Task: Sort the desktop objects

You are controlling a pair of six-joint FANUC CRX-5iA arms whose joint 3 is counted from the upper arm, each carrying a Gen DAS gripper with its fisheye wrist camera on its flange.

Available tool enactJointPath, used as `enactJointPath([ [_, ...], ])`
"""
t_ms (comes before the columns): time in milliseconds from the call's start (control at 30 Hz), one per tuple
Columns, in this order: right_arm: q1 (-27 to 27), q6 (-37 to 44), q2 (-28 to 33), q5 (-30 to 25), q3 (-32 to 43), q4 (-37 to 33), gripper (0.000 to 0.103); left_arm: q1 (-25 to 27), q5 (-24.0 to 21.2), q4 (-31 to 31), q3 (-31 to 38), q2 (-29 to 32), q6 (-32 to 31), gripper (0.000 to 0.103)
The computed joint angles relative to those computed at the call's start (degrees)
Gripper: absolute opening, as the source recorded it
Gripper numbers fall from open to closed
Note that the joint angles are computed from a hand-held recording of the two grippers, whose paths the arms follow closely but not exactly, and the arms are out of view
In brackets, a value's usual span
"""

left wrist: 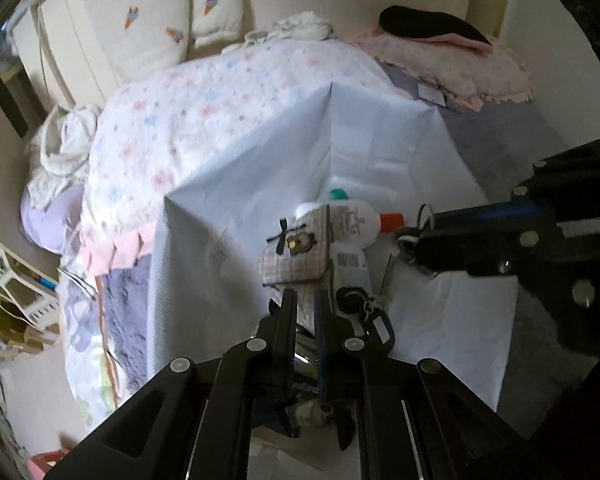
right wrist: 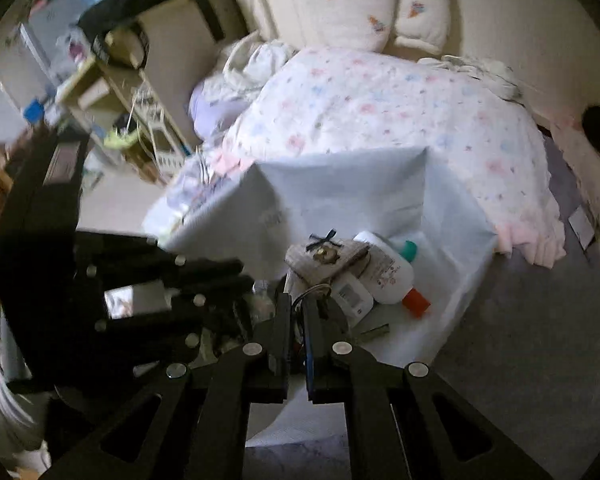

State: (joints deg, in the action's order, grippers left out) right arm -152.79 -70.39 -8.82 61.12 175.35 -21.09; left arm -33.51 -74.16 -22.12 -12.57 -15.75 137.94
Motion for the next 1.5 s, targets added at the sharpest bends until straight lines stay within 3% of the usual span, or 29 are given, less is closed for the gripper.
enactJointPath([
  [200, 1.06, 0.64, -1.77, 0.95, -0.66, 1.02, 0.004, 1.94, 2.01, 1.89, -2.17, -0.31, -1.18, 0.008],
  [233, 0.87, 0.95, -1.97, 1.43, -0.65, 0.51, 0.004, 1.95, 2.13, 1.75, -2.26, -0.29, -1.02, 0.014],
  [267, 0.79, 1.04, -2.07, 1.49, -0.79, 0.36, 0.004, 1.89, 1.33, 1.63, -1.86, 0.18, -1.02, 0.024],
  [300, 0.69, 1.18, -1.99, 1.56, -0.71, 0.10, 0.004, 1.52, -0.66, 1.16, -0.82, 1.33, -0.56, 0.060],
  [333, 0.53, 1.41, -1.91, 1.80, -0.62, -0.35, 0.004, 0.32, -5.03, -0.81, 1.54, 3.86, 1.14, 0.089],
  [400, 0.21, 1.78, -1.61, 1.77, -0.23, -1.37, 0.004, -3.27, -9.51, -6.14, 4.25, 5.97, 3.80, 0.090],
  [600, 0.06, 2.80, -1.43, 2.21, 0.09, -2.54, 0.004, -5.49, -8.97, -8.79, 4.34, 4.22, 4.81, 0.090],
  [700, -0.01, 3.08, -1.74, 2.47, 0.15, -2.87, 0.012, -5.44, -10.18, -8.62, 4.36, 4.69, 4.68, 0.090],
  [800, 0.68, 0.69, -1.89, 2.31, -0.87, 1.01, 0.070, -5.60, -9.49, -8.32, 4.04, 4.68, 5.02, 0.090],
  [833, 1.21, -1.05, -1.35, 1.23, -0.99, 3.74, 0.074, -5.63, -9.24, -8.43, 4.08, 4.71, 5.02, 0.090],
  [1233, 2.21, -2.43, -0.53, 1.82, -1.93, 9.10, 0.076, -4.61, -7.10, -6.78, 3.11, 3.76, 5.38, 0.090],
  [1400, 2.23, -2.18, -0.14, 1.51, -1.38, 8.52, 0.077, -6.71, -8.11, -9.71, 4.21, 3.94, 7.61, 0.090],
  [1500, 1.68, -2.54, 0.11, 1.48, -1.21, 7.96, 0.077, -6.34, -5.57, -9.46, 3.34, 3.19, 8.33, 0.090],
])
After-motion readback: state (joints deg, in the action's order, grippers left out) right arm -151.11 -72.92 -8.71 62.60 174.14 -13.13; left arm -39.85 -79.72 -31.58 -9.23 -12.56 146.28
